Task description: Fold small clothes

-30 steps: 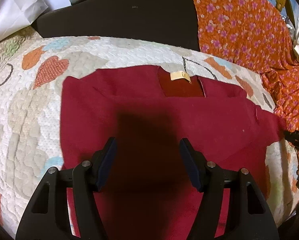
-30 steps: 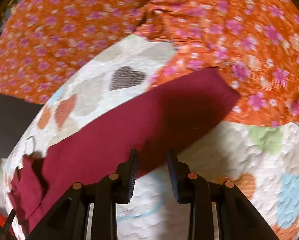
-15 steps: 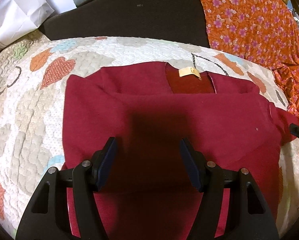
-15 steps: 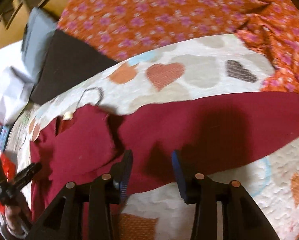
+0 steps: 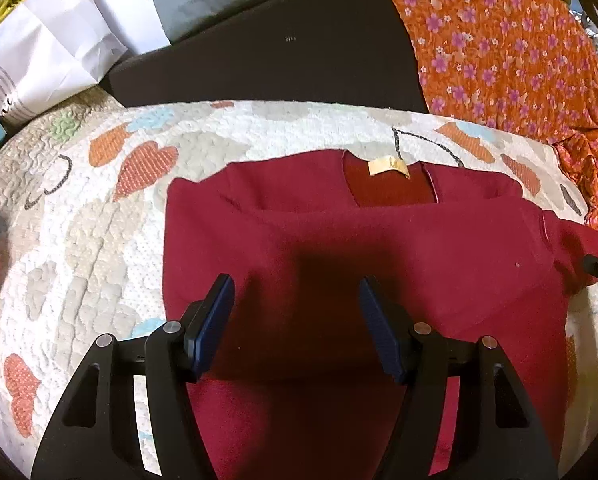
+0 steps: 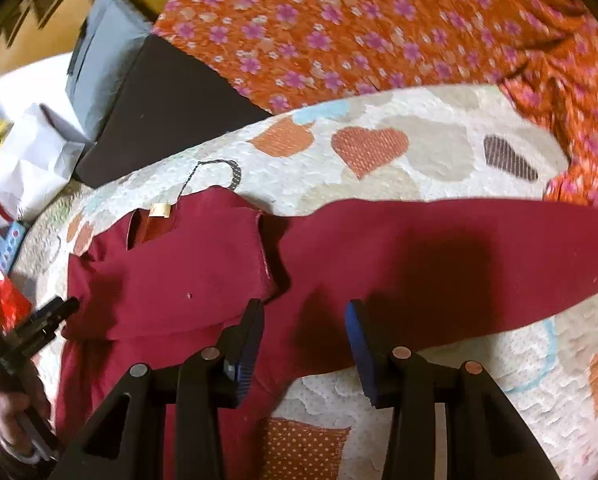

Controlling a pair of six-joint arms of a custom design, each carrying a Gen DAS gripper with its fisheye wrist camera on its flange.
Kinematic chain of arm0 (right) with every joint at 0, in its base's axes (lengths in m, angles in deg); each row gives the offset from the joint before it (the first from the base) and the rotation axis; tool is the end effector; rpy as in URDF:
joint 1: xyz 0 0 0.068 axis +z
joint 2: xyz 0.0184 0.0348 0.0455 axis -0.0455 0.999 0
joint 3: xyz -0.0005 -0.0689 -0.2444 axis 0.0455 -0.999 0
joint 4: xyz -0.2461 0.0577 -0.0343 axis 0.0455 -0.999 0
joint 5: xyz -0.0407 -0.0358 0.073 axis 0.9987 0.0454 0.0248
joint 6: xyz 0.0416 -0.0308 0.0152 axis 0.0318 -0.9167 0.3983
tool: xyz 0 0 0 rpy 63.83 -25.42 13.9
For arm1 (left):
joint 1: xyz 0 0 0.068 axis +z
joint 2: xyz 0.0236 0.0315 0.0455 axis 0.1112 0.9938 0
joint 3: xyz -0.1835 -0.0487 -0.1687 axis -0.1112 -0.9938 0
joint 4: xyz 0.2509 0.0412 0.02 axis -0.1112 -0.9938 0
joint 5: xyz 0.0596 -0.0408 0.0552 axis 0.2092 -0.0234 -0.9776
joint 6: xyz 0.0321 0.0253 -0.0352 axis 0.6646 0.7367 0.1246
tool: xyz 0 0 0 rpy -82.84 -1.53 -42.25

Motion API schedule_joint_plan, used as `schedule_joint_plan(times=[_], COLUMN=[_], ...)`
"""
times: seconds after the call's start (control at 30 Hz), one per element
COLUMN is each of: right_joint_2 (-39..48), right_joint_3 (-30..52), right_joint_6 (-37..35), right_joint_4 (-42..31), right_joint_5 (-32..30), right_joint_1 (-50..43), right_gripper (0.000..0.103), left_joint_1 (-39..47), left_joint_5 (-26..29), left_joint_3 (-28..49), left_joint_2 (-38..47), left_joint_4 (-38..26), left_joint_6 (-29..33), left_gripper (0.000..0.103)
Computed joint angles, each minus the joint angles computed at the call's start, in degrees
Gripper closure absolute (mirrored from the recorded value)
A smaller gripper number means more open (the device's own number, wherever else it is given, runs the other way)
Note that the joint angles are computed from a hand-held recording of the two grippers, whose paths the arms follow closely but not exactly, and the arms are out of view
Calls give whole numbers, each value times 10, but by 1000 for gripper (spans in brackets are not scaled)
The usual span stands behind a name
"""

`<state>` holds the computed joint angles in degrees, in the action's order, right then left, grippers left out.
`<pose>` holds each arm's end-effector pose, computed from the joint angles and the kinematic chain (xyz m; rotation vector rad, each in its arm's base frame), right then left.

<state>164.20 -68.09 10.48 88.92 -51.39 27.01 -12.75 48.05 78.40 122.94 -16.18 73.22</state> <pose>0.1781 0.0906 0.0928 0.2651 2.4291 0.1900 0.2236 -0.0738 0.1143 0.1793 2.4089 -0.1019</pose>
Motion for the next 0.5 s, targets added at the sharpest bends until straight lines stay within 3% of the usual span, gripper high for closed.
schedule_joint_plan(times=[0.3, 0.5], right_joint_2=[6, -29], right_joint_3=[7, -19], right_joint_6=[5, 10], right_joint_4=[-20, -20], right_joint_5=[40, 35], right_joint_1=[39, 15], right_gripper=[62, 62], left_joint_1=[-26, -27], left_joint_5=[-35, -14], left_joint_3=[-7, -3], left_joint_2=[-34, -15], left_joint_4=[-8, 8], left_joint_6=[1, -9], left_gripper=[38, 38])
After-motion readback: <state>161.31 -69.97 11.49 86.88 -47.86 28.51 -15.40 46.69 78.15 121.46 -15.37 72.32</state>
